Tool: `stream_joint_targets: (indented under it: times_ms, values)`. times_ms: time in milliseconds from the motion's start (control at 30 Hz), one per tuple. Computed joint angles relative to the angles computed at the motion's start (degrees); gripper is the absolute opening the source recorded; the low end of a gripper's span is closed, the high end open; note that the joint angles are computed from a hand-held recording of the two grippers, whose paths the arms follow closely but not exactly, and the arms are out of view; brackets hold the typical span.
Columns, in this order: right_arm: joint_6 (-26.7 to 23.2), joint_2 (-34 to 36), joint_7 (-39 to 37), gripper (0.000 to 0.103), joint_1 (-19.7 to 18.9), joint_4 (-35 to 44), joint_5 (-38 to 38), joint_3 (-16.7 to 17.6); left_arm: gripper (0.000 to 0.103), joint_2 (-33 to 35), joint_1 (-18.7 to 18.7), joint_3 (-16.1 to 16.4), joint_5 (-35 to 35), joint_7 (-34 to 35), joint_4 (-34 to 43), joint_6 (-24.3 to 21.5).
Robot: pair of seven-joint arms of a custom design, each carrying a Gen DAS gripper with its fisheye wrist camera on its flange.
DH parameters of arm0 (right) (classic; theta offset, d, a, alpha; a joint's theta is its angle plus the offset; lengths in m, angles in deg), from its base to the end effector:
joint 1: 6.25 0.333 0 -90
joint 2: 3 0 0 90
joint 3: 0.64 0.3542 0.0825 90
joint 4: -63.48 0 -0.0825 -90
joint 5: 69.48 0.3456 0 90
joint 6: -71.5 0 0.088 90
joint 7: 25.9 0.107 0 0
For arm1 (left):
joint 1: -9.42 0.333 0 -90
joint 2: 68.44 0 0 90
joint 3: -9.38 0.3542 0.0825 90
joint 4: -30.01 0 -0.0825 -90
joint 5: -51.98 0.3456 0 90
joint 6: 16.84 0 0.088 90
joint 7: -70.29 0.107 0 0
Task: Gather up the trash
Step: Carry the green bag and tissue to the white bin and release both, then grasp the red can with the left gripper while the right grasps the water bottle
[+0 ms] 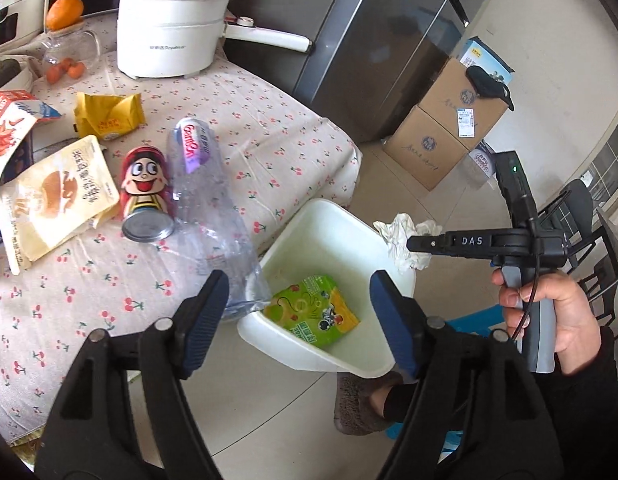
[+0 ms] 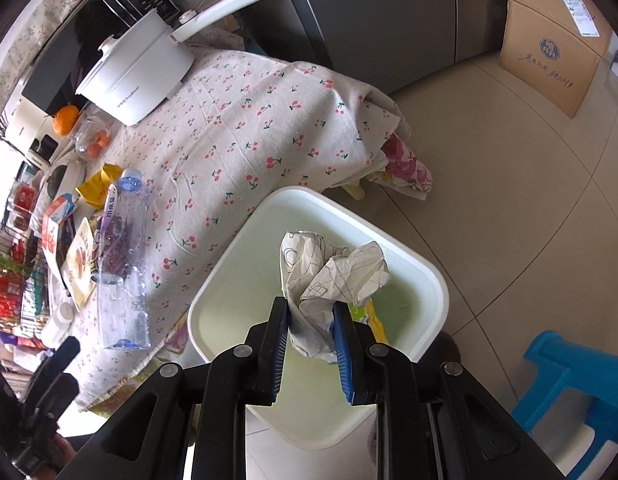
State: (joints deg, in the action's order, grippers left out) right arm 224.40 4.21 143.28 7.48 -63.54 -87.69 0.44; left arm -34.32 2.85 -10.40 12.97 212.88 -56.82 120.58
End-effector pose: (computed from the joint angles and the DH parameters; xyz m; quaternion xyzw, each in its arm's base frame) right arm 0.5276 0.1488 0.4179 -0.3400 0.9220 -0.0872 0.1635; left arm 0.6658 -0.2725 0.4163 0.3307 -0.8674 0.3660 0.0659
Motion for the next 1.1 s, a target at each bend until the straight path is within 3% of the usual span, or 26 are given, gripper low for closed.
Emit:
stream_joint_targets:
  times_ms: [200, 267, 300, 367, 433, 767, 1100]
  values:
    - [-3.31, 4.61, -6.40, 0.025, -0.81, 3.09, 7.12, 1.22, 0.082, 0.45, 0.74, 1.78, 1.16, -2.84, 1.24, 3.30]
    - [-4.48, 5.55, -6.90, 0.031, -0.58, 4.16, 7.76, 1.05, 0.083, 0.67, 1.14, 2.15, 1.79, -3.93, 1.49, 3.99]
    - [-4.94, 5.81, -6.90, 0.034, -0.50, 4.55, 8.05, 0.95, 0.084, 0.62, 1.52, 2.20, 1.94, -4.27, 1.32, 4.27]
    - [-4.88, 5.97, -6.79, 0.057, -0.40, 4.92, 8.68, 0.83, 0.085, 0.80, 1.85, 2.66, 2.76, -5.53, 1.60, 4.54]
    - [-4.96, 5.87, -5.49, 0.068, 0.18, 5.39, 7.63, 0.32, 0.086, 1.05, 2.05, 3.11, 3.78, -6.73, 1.92, 4.96]
    - [-5.79, 8.69, -7.20, 0.076, 1.07, 12.86, 7.00, 0.98, 0.092, 1.48, 3.41, 4.78, 8.47, -10.34, 2.23, 6.58]
    - [-9.40, 18.94, -15.35, 0.079, 2.17, 30.21, 9.82, 2.44, 0.092, 3.54, 4.33, 6.72, 13.66, -16.25, 4.48, 5.67]
